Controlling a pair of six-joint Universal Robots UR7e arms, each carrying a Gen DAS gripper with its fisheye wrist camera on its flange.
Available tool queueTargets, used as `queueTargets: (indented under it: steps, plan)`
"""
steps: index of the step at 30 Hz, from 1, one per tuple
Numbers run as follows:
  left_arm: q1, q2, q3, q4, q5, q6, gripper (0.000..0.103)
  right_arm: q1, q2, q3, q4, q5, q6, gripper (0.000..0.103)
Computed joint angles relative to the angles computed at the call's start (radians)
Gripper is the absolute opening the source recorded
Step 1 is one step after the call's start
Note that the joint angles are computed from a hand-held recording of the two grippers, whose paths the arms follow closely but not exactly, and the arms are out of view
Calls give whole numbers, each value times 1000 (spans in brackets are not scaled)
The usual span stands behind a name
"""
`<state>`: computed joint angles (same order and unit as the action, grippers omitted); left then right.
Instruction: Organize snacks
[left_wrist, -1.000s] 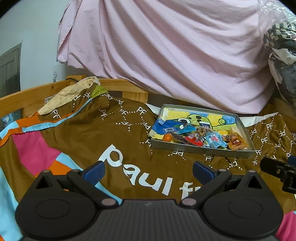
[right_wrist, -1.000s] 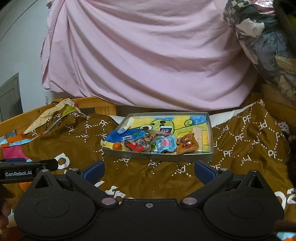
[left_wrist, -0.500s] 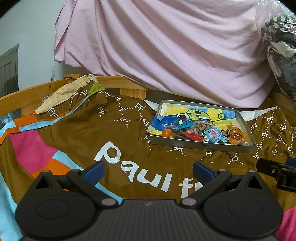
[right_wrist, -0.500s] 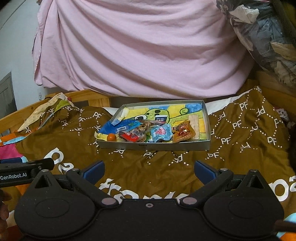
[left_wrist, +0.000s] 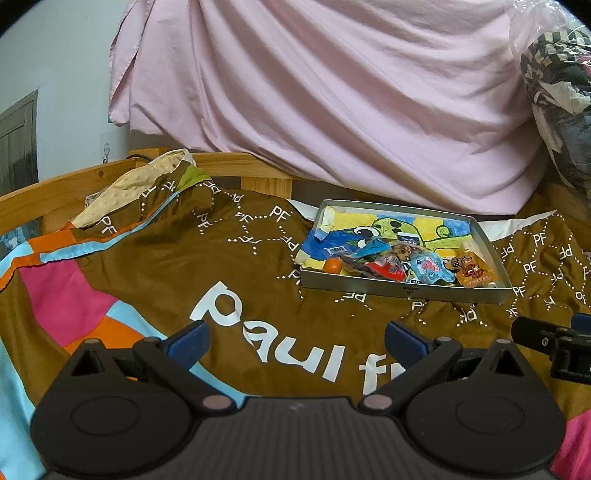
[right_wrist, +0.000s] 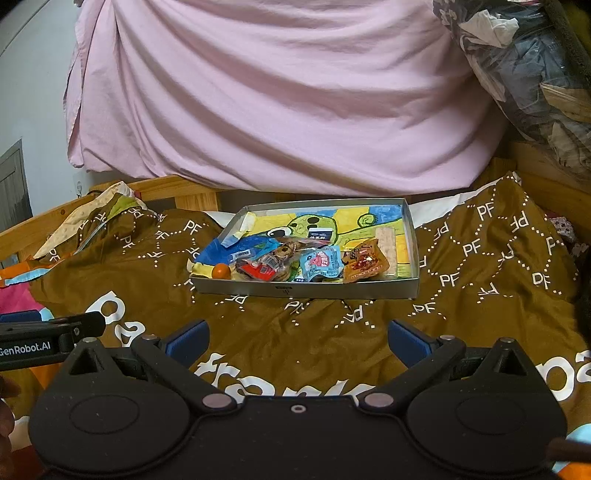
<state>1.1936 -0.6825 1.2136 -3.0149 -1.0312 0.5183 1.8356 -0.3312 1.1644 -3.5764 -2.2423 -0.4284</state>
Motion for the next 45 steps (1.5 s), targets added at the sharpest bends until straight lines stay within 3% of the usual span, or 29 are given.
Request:
queueTargets:
  steps: [19,25,45]
  plan:
    - [2,-3,2,10,-3,0,103,-1,0,2,0,-1,-2,102]
    - [-6,-5,-16,82,41,-36,103,-2,1,2,1,-1,-4,102]
    - [-15,2,-5,35,68,35,103,-4,-2,9,5,-1,-8,102]
